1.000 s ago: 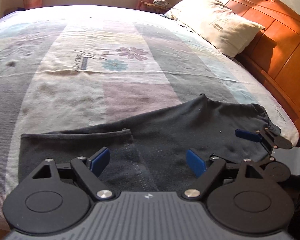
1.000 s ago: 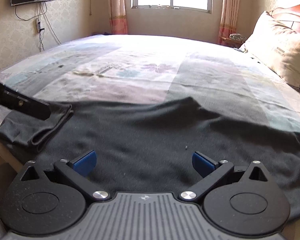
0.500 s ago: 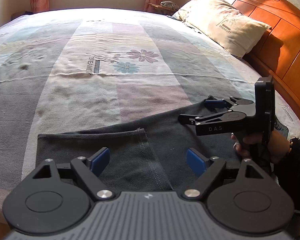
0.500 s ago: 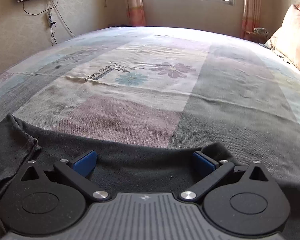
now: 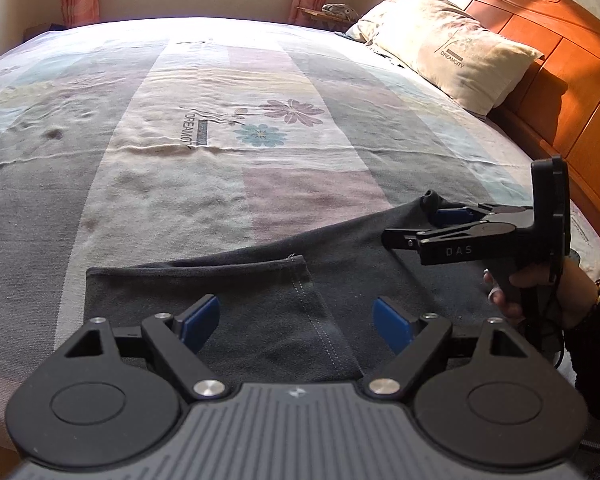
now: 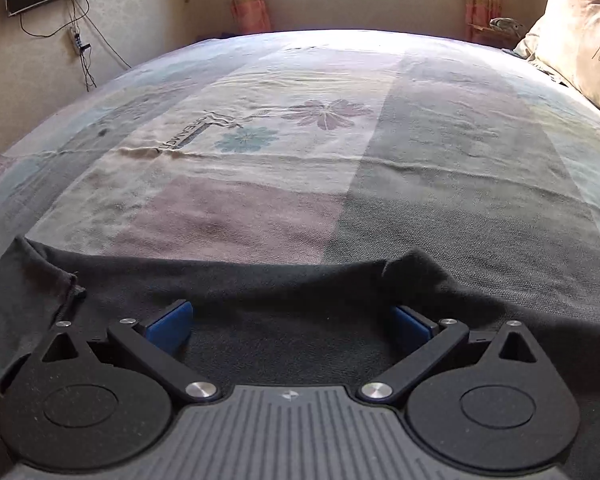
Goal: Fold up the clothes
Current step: 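Move the open right tool to the elastic waistband of the pants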
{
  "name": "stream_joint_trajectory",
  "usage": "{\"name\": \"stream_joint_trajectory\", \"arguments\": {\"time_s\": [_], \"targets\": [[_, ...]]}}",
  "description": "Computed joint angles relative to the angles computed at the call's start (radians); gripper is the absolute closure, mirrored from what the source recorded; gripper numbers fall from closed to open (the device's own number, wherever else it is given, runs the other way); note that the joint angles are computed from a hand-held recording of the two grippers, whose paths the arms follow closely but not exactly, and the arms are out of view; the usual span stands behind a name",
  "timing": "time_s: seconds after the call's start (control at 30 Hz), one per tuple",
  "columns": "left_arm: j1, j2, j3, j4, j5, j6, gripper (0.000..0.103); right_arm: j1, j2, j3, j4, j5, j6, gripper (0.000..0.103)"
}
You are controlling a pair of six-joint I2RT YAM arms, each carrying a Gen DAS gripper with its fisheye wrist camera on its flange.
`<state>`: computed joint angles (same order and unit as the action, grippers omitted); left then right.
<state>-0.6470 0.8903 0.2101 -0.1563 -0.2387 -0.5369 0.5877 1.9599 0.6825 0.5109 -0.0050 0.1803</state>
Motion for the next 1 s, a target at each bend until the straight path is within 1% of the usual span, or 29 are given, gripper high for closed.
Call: {"name": "stream_joint_trajectory", "arguments": {"time_s": [0.03, 0.1, 0.17, 0.3, 0.33, 0.4, 0.43, 0.53, 0.6, 0.7, 0.73, 0.8, 0.9, 0.97, 1.0], "targets": [[-0.007, -0.022, 0.0, -0.02, -0.009, -0.003, 0.019, 0.004, -0.005, 0.002, -0.002, 0.009, 0.004, 0.0], [-0.009, -0.052, -0.001, -0.047, -0.016, -0.007, 0.018, 0.016, -0.052, 0.015, -0.073, 0.021, 0.037, 0.0], [-0.013, -0.06, 0.0, -0.061, -0.025, -0.016, 0.018, 0.025, -0.076, -0.022, -0.002, -0.004, 0.036, 0.0], [-0.044, -0.072, 0.013, -0.085, -0.033, -0.027, 0.018, 0.048, 0.017, 0.072, -0.077, 0.006, 0.011, 0.0], [-0.05, -0.078, 0.018, -0.095, -0.029, -0.022, 0.018, 0.057, 0.022, 0.064, -0.057, 0.023, 0.004, 0.0], [-0.065, -0.077, 0.032, -0.109, -0.035, -0.011, 0.017, 0.069, -0.018, 0.057, -0.11, 0.034, 0.0, 0.0], [-0.075, -0.063, 0.043, -0.109, -0.042, -0.006, 0.017, 0.064, -0.058, 0.029, -0.12, 0.025, 0.007, 0.0], [-0.106, 0.006, 0.076, -0.083, -0.062, 0.0, 0.016, 0.034, -0.202, -0.14, -0.038, 0.028, 0.02, 0.0], [-0.129, 0.074, 0.095, -0.035, -0.051, 0.003, 0.016, -0.018, -0.315, -0.263, -0.016, 0.051, 0.038, 0.0], [-0.167, 0.197, 0.134, 0.039, -0.035, 0.007, 0.016, -0.138, -0.442, -0.407, -0.009, 0.069, 0.065, 0.0], [-0.18, 0.24, 0.15, 0.063, -0.029, 0.01, 0.016, -0.189, -0.472, -0.447, -0.003, 0.061, 0.071, 0.0], [-0.209, 0.328, 0.193, 0.097, -0.018, 0.016, 0.016, -0.32, -0.472, -0.497, 0.026, -0.021, 0.075, 0.0], [-0.251, 0.405, 0.255, 0.097, -0.02, 0.024, 0.016, -0.489, -0.434, -0.536, 0.063, -0.133, 0.051, 0.0], [-0.272, 0.433, 0.285, 0.089, -0.023, 0.03, 0.015, -0.566, -0.473, -0.561, 0.058, -0.22, 0.03, 0.0], [-0.281, 0.446, 0.299, 0.084, -0.026, 0.029, 0.015, -0.587, -0.507, -0.564, 0.031, -0.24, 0.039, 0.0]]}}
